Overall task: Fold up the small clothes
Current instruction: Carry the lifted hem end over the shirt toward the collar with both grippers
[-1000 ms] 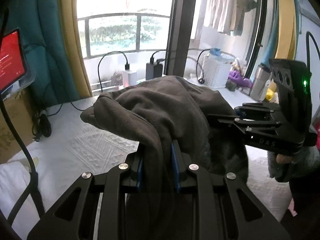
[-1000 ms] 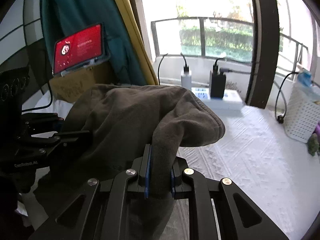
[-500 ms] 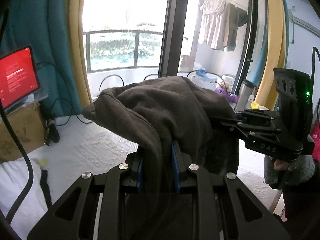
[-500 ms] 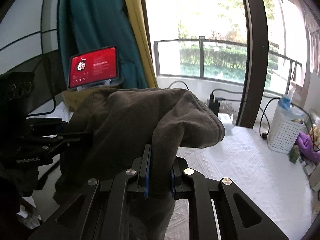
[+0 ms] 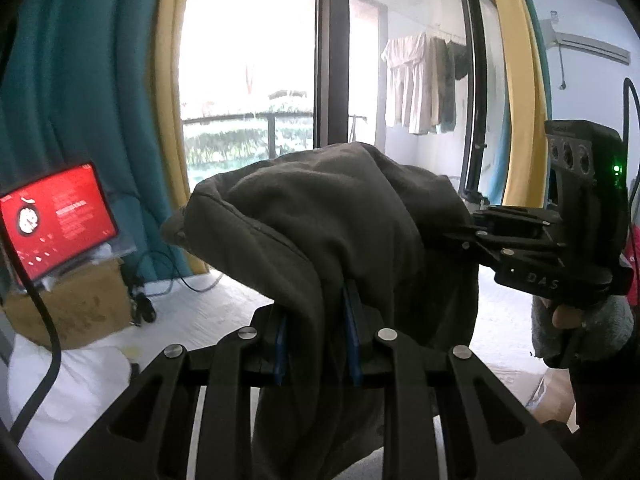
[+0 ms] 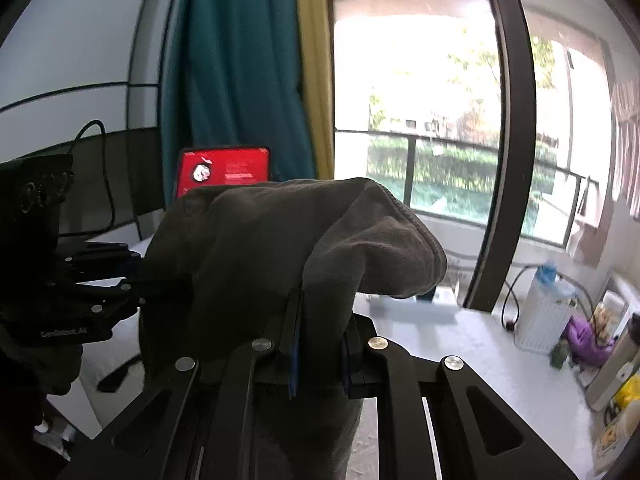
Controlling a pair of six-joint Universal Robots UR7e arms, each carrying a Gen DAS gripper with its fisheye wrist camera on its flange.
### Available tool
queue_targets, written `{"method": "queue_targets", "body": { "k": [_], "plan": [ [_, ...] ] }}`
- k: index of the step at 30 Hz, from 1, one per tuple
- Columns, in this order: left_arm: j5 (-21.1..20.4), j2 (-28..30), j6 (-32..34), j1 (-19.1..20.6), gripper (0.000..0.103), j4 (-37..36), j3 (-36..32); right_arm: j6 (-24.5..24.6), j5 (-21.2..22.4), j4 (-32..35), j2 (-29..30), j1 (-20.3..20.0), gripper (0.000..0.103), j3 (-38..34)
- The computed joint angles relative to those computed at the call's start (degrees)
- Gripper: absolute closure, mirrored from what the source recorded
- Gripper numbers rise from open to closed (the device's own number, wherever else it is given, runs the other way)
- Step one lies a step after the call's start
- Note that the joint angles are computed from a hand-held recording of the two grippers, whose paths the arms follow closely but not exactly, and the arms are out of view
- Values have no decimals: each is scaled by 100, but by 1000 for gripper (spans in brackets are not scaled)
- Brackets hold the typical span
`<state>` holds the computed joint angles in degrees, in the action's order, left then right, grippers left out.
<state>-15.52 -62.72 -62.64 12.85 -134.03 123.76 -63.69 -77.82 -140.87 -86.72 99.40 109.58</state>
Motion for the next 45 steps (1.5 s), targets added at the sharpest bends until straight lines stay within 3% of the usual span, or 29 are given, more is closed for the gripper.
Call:
{"method": "queue_targets", "body": {
  "k": [6, 10, 12, 15, 19, 25, 36, 45],
  "plan": [
    [148, -476, -1971, -427, 81, 2615, -99, -77, 116, 57, -294, 154, 88, 254],
    [-25, -650, -3206, -693, 81, 4201, -222, -142, 157, 165, -505, 271, 88, 449],
    [-208, -706, -3810, -825, 81, 4906, -273, -181, 174, 229, -584, 332, 88, 544],
    [-445, -774, -4224, -937, 81, 5309, -231, -280, 153, 337, -652, 393, 88, 679],
    [-688, -911, -4414, -921, 81, 5257, -19, -255, -16, 360, -473, 422, 88, 734],
    [-888, -1116, -4100, -592, 81, 4518, 376, -120, -359, 140, 78, 444, 88, 746],
    [-1073, -1388, -2420, 439, 81, 2525, 897, 234, -955, -305, 1314, 424, 88, 415],
    [-1507, -1439, -2135, 1092, 81, 1941, 1096, 540, -1439, -359, 2266, 367, 88, 10]
  ]
}}
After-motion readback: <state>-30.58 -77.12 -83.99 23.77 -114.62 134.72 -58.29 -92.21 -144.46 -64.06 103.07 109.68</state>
